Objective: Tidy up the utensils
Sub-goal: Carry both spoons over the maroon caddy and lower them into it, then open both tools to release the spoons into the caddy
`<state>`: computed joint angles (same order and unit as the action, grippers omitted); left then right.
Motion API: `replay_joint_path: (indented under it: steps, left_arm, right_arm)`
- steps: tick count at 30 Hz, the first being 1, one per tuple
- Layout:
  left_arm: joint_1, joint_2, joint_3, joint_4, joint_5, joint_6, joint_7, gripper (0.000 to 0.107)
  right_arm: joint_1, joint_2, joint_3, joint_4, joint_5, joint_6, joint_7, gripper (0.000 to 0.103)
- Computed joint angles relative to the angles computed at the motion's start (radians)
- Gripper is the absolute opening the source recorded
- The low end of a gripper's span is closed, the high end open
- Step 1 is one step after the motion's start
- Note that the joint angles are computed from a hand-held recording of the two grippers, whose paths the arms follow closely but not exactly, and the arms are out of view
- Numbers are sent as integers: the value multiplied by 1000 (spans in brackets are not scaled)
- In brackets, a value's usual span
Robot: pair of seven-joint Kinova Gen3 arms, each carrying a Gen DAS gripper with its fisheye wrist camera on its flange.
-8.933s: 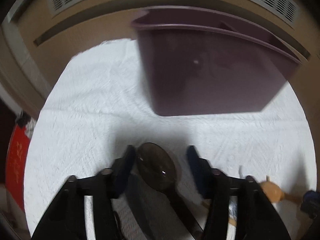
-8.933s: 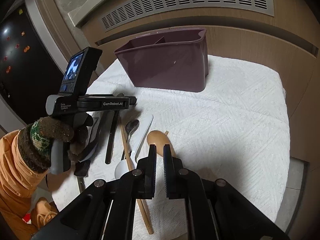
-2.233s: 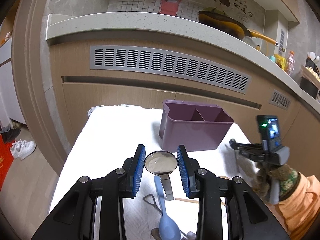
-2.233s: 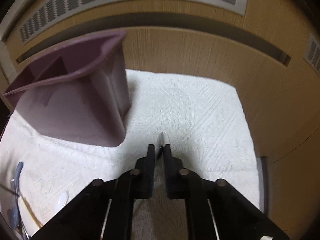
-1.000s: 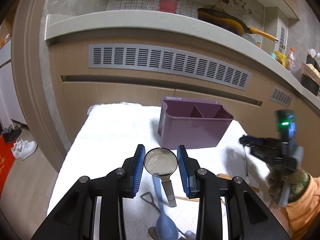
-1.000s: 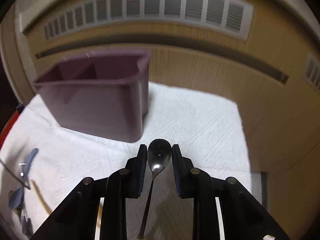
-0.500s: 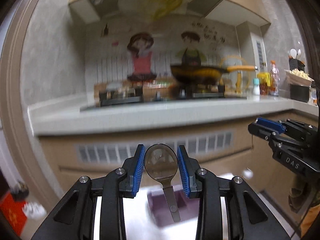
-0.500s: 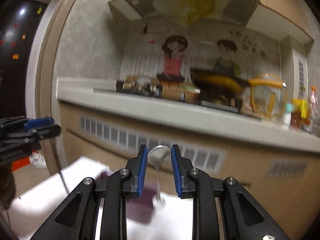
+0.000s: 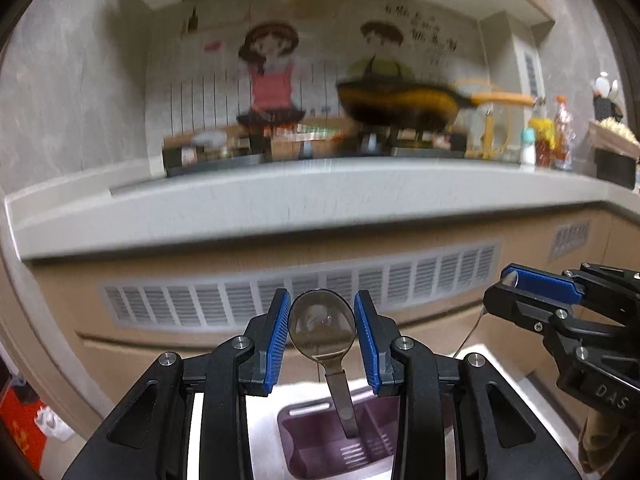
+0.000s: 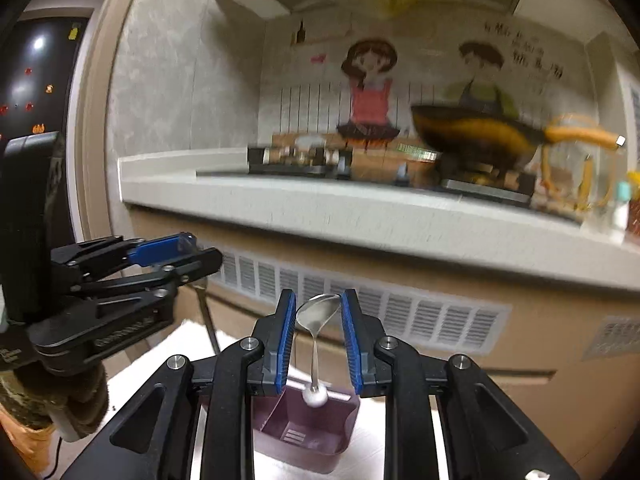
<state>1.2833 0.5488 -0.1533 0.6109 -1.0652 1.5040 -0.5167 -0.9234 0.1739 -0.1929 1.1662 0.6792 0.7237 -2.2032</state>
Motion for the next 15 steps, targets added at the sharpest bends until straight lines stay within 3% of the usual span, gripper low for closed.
replay_joint_path:
  steps: [7, 9, 13, 15]
  left_arm:
    - [-121, -49, 81, 185, 136, -94, 122, 36]
    - [-146, -60, 97, 230, 162, -117, 166, 45]
    - [-153, -81, 118, 299, 151, -135, 232, 53]
    - [-136, -85, 120, 320, 116, -121, 255, 70]
  right_arm:
    - [55, 90, 5, -38, -201, 35, 105, 19]
    - [54, 117, 18, -50, -236, 55, 120, 19]
    - [44, 130, 41, -26, -261, 48, 125, 19]
    - [43, 127, 46, -10, -266, 40, 126, 20]
